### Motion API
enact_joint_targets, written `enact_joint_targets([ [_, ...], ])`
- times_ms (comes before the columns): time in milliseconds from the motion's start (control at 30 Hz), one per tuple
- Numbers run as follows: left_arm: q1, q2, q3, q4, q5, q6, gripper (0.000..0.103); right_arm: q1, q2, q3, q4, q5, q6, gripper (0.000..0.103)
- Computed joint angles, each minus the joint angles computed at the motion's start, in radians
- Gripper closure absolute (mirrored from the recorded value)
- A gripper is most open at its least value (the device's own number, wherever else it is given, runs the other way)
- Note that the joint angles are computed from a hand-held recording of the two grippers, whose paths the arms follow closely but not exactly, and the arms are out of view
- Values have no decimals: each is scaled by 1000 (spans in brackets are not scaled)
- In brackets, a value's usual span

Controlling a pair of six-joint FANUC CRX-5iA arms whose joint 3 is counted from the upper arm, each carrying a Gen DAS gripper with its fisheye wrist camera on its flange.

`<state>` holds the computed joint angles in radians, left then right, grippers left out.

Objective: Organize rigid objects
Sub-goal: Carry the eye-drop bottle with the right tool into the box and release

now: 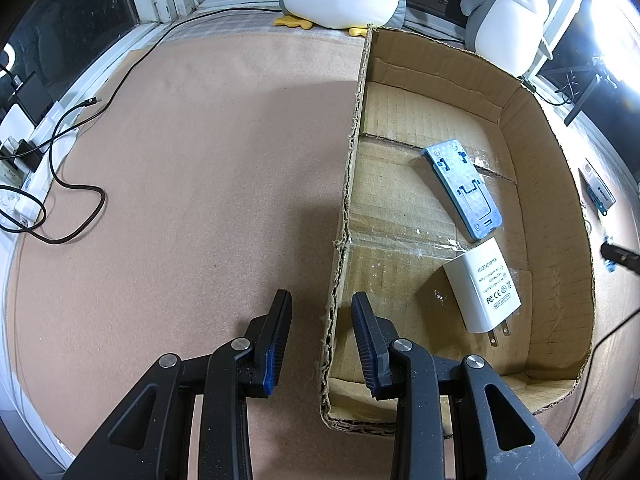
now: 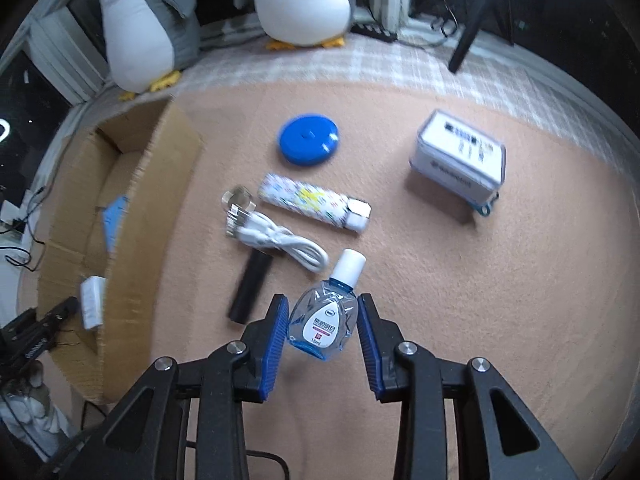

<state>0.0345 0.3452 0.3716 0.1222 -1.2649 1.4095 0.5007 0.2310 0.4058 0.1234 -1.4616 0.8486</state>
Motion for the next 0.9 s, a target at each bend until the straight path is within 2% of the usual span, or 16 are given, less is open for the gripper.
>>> enact_joint_targets([
  [167, -1, 1, 1, -2, 0, 1, 69, 38, 16, 80, 26, 32, 34, 71],
  [400, -2, 0, 1, -6, 1, 0, 69, 77, 145, 277, 30, 35, 113, 71],
  [900, -2, 0, 2, -8, 0, 0, 69, 96, 433, 658, 3, -109, 243, 71],
])
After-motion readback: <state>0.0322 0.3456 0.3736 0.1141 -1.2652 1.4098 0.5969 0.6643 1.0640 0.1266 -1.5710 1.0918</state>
